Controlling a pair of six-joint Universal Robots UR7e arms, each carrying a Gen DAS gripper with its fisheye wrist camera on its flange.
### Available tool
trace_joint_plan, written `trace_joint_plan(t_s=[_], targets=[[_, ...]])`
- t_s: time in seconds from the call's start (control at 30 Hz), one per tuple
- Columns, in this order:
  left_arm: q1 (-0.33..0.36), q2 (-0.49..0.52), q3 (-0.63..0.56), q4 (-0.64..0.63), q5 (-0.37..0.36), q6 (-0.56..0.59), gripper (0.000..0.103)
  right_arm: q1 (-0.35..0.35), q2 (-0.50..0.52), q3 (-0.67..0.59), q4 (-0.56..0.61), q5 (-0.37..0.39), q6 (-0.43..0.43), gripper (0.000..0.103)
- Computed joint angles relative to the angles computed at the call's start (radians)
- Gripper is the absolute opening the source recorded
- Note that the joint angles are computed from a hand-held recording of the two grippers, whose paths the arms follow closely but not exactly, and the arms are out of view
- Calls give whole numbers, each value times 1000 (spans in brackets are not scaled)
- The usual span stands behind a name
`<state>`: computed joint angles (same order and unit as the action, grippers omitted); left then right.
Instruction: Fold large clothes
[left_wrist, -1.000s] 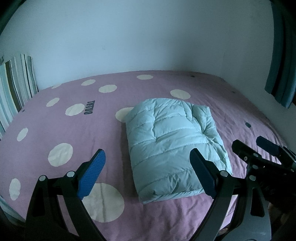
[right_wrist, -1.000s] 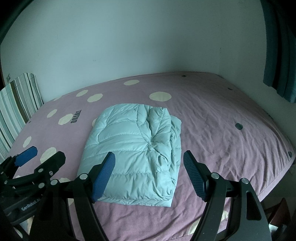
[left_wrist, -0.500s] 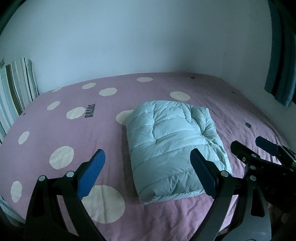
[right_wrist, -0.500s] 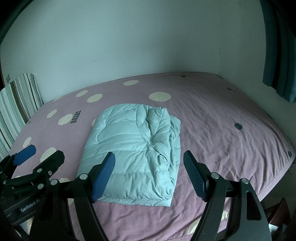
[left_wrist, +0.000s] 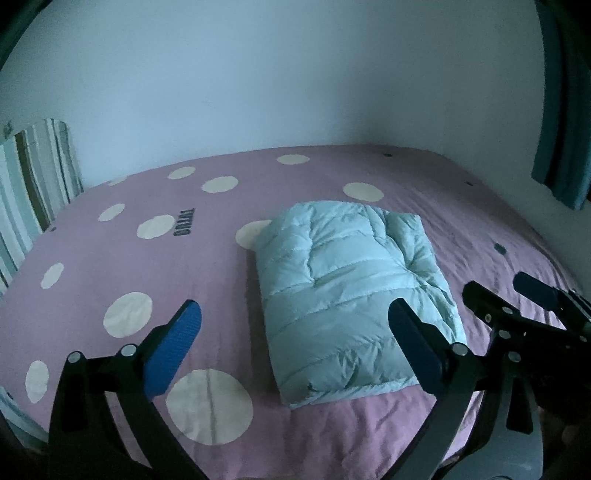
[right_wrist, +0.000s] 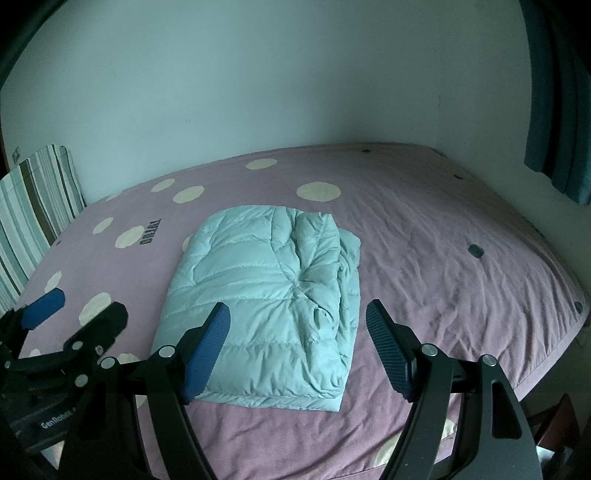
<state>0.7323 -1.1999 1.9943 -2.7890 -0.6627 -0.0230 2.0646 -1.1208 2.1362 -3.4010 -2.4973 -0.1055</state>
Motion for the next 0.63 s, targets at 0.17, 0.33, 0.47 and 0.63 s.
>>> trace_joint_plan(t_s=[0.17,0.33,0.47,0.63], targets=[[3,-2,3,16,17,-37,101,-1,0,-1,3,-2,-1,75],[14,-1,-6,50,13,-38,101,-6,-2,-2,-1,2,-8,75],[16,25,-2,-38,67,21,101,-11,2,-3,-14,0,-10,75],[60,29,-39,44,58,-3,101,-37,-2,-3,-40,4,-24,75]])
